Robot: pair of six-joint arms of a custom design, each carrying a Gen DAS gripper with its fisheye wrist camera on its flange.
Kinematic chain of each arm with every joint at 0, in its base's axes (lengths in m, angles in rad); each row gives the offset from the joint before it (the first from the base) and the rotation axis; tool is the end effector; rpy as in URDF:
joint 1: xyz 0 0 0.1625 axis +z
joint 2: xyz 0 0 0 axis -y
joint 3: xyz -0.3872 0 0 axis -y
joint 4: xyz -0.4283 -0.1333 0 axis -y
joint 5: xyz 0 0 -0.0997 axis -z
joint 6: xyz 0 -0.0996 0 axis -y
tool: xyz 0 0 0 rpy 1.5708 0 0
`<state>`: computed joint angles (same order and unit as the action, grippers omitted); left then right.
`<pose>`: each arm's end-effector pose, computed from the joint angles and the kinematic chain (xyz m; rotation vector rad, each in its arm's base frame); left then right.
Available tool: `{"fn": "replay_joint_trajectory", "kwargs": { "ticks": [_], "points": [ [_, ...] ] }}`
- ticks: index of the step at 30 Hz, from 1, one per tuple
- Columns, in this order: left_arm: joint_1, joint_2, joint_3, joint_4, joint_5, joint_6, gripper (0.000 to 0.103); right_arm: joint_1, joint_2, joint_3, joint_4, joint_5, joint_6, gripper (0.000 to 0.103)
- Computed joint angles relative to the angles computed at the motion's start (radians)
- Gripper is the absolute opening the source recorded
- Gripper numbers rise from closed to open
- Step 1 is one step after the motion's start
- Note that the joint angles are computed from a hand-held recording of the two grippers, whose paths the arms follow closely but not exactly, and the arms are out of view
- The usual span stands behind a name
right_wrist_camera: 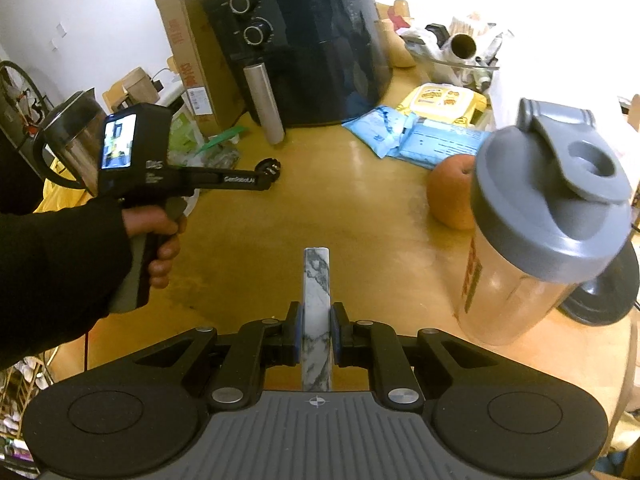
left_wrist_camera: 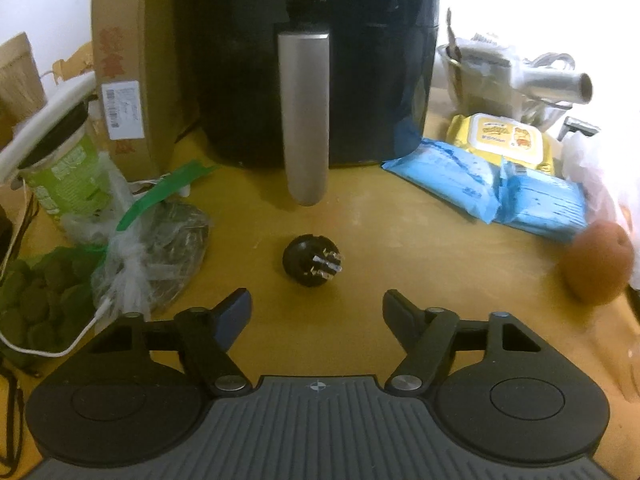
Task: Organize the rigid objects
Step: 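Grasp the black round plug with the left gripper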
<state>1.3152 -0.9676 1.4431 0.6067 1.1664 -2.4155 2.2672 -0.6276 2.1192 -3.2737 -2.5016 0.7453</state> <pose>0.0265 -0.5809 0.1577 1.1063 2.3512 -0.5051 0.3343 -0.3165 -0.0743 -0.1858 -2.3873 0.9831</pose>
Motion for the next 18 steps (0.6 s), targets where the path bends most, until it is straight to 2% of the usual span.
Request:
{"fn": "replay_joint_trajectory", "kwargs": {
  "ticks": [3,6,11,12,14,18],
  "points": [
    [0.001,0.029,-0.023,-0.01,-0.008,-0.006,0.071,0.008,-0.009,0.012,0.017,-0.012,0.033,0.017],
    [0.004,0.058,-0.05,-0.004,-0.005,-0.003,0.064,0.015,-0.017,0.024,0.035,-0.022,0.066,0.017],
    [0.013,0.099,-0.093,-0.003,-0.004,-0.02,0.062,0.024,-0.033,0.043,0.067,-0.035,0.119,0.017],
    [0.014,0.108,-0.103,0.002,-0.003,-0.026,0.059,0.026,-0.035,0.046,0.072,-0.037,0.128,0.017],
    [0.015,0.122,-0.121,0.017,-0.003,-0.036,0.043,0.028,-0.038,0.051,0.078,-0.04,0.142,0.017],
    [0.011,0.139,-0.15,0.076,0.004,-0.06,0.043,0.032,-0.042,0.056,0.083,-0.044,0.153,0.017]
  ]
}}
